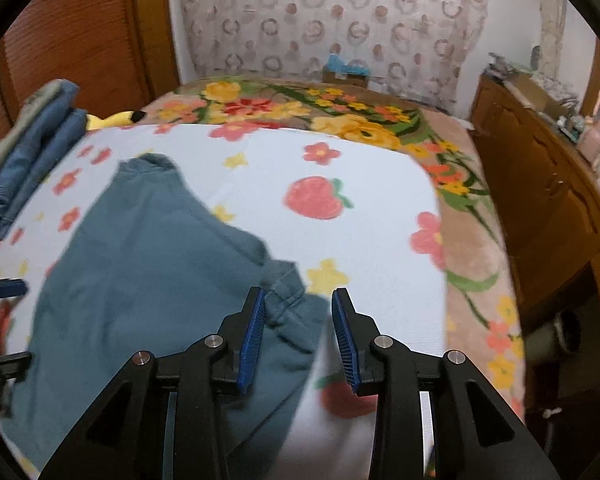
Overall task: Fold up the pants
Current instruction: 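Move the left tool to the leg hems of the folded shorts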
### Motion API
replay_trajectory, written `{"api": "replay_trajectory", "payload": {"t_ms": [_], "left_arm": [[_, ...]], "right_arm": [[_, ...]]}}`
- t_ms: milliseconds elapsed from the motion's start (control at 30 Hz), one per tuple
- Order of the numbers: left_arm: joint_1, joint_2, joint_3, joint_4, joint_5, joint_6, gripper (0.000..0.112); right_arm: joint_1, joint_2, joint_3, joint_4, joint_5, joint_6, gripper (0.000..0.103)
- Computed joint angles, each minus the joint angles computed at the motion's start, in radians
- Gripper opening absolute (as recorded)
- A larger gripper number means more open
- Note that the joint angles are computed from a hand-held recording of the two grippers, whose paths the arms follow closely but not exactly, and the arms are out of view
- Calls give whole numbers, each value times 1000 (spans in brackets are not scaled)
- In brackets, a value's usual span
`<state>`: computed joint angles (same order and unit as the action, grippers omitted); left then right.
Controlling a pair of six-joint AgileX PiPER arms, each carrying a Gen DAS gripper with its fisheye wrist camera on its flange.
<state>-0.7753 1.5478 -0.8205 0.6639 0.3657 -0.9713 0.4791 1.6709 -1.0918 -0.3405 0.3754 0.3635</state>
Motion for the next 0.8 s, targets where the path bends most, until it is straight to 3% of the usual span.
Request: {"api": "replay_trajectory", "payload": {"t_ms": [100,367,567,800], "left_arm": [[0,2,-1,0,-1,-2,82],[0,1,-1,-1,-1,0,82],[-11,-10,10,56,7,-65,82],[-77,-87,49,137,38,-179,82]], "right_arm": [[-21,-18,7,-117,7,142,36],[-41,-201,154,-2,-44,76,36],[42,-373,315,-62,-47,184,36],[149,-542,454,-170,13,343,36]]}}
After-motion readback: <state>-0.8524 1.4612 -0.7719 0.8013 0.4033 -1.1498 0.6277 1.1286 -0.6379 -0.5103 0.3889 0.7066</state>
